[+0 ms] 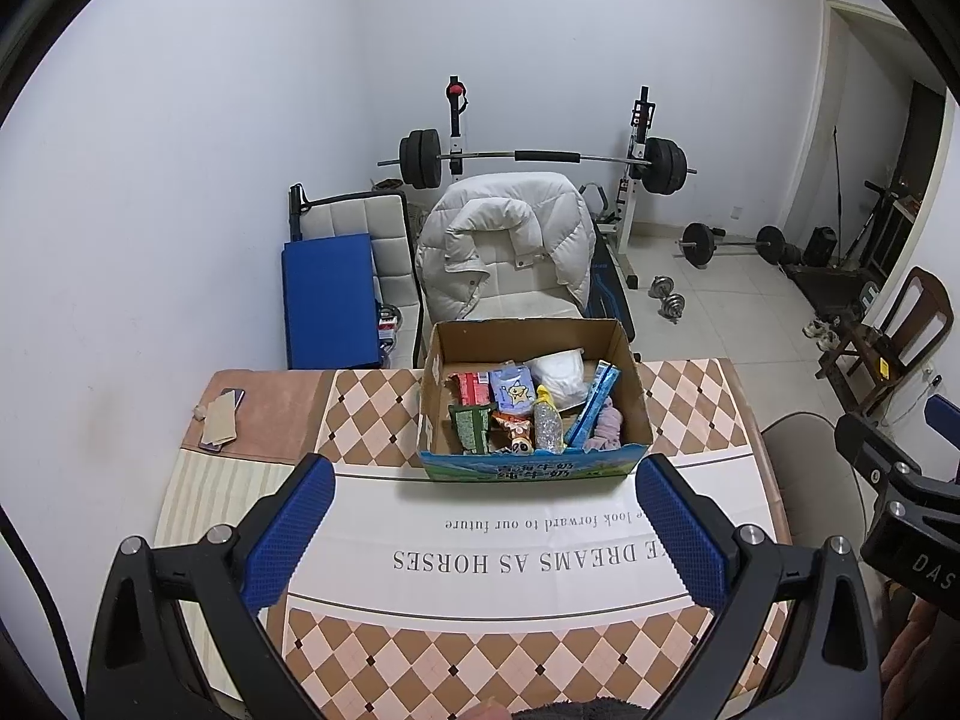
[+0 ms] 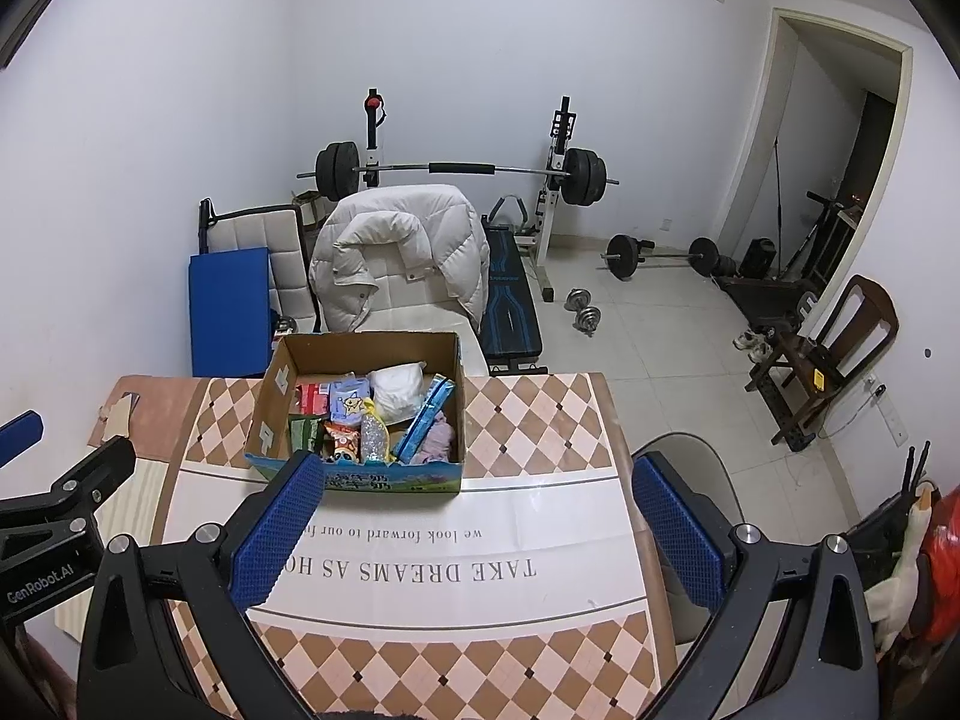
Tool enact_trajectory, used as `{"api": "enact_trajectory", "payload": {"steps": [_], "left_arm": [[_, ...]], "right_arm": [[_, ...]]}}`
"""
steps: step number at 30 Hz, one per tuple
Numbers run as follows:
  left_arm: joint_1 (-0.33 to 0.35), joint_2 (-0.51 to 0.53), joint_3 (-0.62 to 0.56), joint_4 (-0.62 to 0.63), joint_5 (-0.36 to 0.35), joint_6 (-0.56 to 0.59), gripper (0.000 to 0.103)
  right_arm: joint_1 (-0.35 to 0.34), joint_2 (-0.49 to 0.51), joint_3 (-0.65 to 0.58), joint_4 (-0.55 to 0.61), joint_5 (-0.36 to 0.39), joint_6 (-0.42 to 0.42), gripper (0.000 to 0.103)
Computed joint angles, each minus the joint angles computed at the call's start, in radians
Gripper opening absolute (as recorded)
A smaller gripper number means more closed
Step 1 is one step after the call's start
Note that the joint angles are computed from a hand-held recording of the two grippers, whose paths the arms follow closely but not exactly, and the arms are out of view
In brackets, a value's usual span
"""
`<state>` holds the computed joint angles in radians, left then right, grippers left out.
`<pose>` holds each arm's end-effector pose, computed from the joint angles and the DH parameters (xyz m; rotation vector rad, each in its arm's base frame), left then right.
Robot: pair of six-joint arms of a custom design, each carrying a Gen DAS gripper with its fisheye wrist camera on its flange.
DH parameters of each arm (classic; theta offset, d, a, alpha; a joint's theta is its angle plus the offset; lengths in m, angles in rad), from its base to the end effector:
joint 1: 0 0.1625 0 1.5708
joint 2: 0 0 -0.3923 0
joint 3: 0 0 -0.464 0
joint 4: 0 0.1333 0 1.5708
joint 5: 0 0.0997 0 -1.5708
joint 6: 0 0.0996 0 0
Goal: Organize soft objects
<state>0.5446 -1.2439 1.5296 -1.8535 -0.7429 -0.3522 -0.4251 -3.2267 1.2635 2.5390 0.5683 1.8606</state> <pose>-0.4666 -0.5242 0.3356 0.8006 2.2802 -0.6724 0.4366 -0.4361 0.4451 -0.1358 -1.9870 0.9735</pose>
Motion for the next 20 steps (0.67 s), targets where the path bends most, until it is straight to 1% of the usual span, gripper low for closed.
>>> {"api": "enact_trajectory", "payload": {"steps": [11,15,20], "left_arm": [[-0.001,0.009,-0.012,0.012,-0.005,-0.009,0.103],[-0.003,0.007,-0.011,-0.003,-0.017,-0.015,0.103],[-0.006,0.005,-0.009,-0.02,-0.015,-0.017,0.103]], "right_arm": [[-0.003,0.003,-0.002,0.008,-0.004,-0.012,0.103],[-0.003,0.003,-0.004,0.012,-0.003,-0.013,0.103],[-0.005,0.003,-0.007,0.014,-0.006,-0.014,0.103]]}}
